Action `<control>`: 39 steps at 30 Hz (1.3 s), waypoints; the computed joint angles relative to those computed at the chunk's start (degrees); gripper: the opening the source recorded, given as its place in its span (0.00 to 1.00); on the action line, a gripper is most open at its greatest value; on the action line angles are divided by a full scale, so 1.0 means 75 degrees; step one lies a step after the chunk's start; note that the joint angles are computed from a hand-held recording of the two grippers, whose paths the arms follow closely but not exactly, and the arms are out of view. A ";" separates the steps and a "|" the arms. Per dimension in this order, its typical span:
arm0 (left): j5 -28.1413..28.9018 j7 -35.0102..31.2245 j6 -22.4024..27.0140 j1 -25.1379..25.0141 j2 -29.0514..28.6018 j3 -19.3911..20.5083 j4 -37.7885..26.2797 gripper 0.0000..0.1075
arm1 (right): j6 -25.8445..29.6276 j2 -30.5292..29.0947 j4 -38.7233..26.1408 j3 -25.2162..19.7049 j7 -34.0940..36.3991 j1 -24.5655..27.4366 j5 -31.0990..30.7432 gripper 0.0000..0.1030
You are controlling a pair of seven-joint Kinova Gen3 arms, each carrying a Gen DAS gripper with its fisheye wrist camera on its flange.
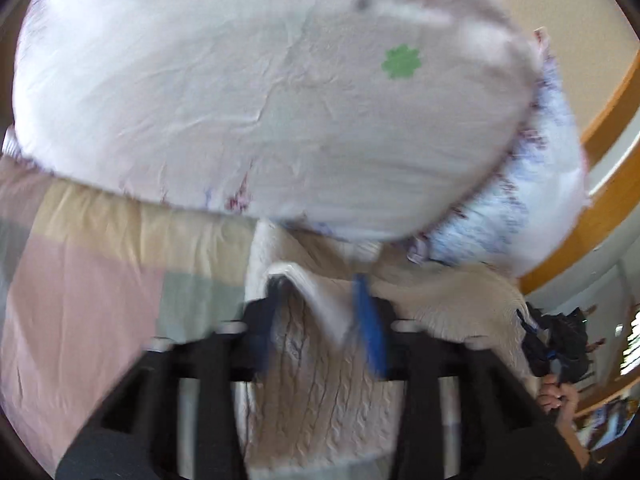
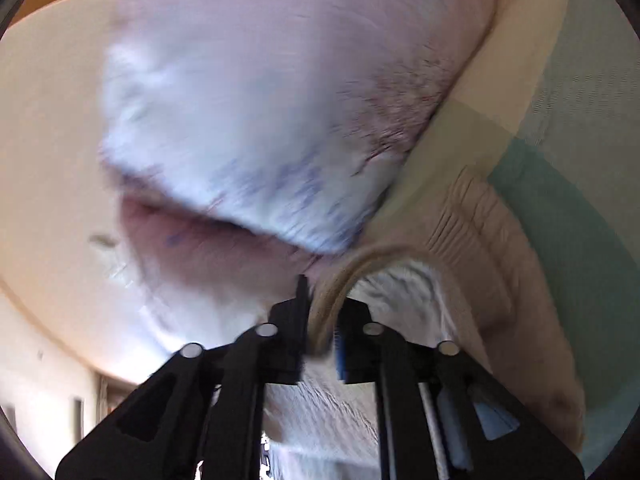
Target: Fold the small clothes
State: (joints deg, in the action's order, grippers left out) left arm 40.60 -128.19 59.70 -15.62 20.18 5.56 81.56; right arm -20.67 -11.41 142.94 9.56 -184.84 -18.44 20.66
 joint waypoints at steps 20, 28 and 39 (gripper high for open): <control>0.0521 0.0991 0.2038 -0.0065 0.1544 0.0034 -0.0817 0.13 | 0.2034 -0.1842 0.0491 0.1530 0.1338 -0.2250 -0.1244 0.73; 0.2144 0.1401 0.1657 0.0747 0.0854 0.1950 -0.0347 0.14 | 0.4447 -0.2984 -0.0220 0.1275 0.2792 -0.1383 -0.1558 0.73; 0.1383 0.1406 0.0298 0.1644 0.0373 0.1442 0.0525 0.79 | 0.6091 -0.3069 -0.1428 0.4087 0.5408 -0.3662 -0.2247 0.97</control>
State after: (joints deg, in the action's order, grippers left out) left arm 50.97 -117.64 61.94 -3.29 22.98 16.37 85.50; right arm 25.01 -34.43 132.23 40.21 -144.28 -45.90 3.81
